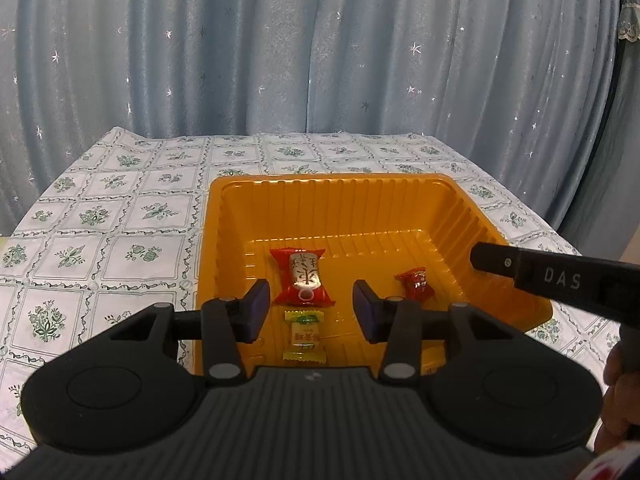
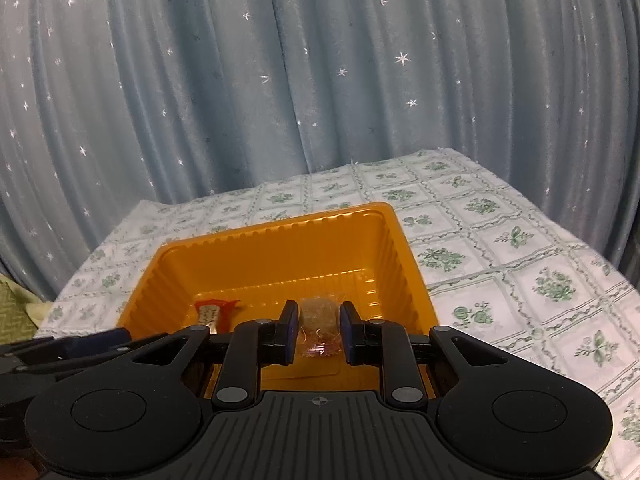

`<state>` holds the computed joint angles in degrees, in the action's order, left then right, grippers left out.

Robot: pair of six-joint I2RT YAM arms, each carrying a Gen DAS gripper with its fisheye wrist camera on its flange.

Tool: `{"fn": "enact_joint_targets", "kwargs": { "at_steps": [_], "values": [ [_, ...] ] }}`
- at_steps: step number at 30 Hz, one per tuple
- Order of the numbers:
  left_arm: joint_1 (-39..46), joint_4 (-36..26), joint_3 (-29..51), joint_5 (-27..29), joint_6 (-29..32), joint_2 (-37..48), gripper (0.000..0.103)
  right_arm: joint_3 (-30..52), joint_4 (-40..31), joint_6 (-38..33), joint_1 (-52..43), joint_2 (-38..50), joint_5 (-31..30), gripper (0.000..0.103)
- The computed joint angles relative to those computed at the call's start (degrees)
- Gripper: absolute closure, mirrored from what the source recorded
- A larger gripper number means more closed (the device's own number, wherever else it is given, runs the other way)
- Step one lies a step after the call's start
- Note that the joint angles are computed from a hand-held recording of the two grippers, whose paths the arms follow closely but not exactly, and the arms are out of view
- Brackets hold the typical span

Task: Organize snacks
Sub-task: 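Carry both snacks into the orange tray and open both tools, then move both tools back from the tray toward the remaining snacks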

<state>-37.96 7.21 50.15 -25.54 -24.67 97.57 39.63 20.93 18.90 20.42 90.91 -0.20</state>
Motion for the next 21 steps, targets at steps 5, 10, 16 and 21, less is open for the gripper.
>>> {"fn": "enact_joint_targets", "kwargs": {
  "at_steps": [5,10,16,21],
  "values": [
    [0.0,-0.5,0.0,-0.4,-0.3,0.2,0.061,-1.0,2.6,2.2,-0.8,-0.2,-0.9,0.050],
    [0.0,-0.3,-0.3,-0.5,-0.2,0.0,0.061,-1.6,3.2,2.6,-0.9,-1.1,0.4,0.050],
    [-0.1,-0.3,-0.3,-0.5,-0.1,0.1,0.061,-2.1,3.6,2.5,-1.4,-1.4,0.9,0.050],
    [-0.5,-0.4,-0.5,-0.8,-0.4,-0.2,0.061,-2.9,4.1,2.4,-1.6,-2.1,1.7,0.050]
  ]
}}
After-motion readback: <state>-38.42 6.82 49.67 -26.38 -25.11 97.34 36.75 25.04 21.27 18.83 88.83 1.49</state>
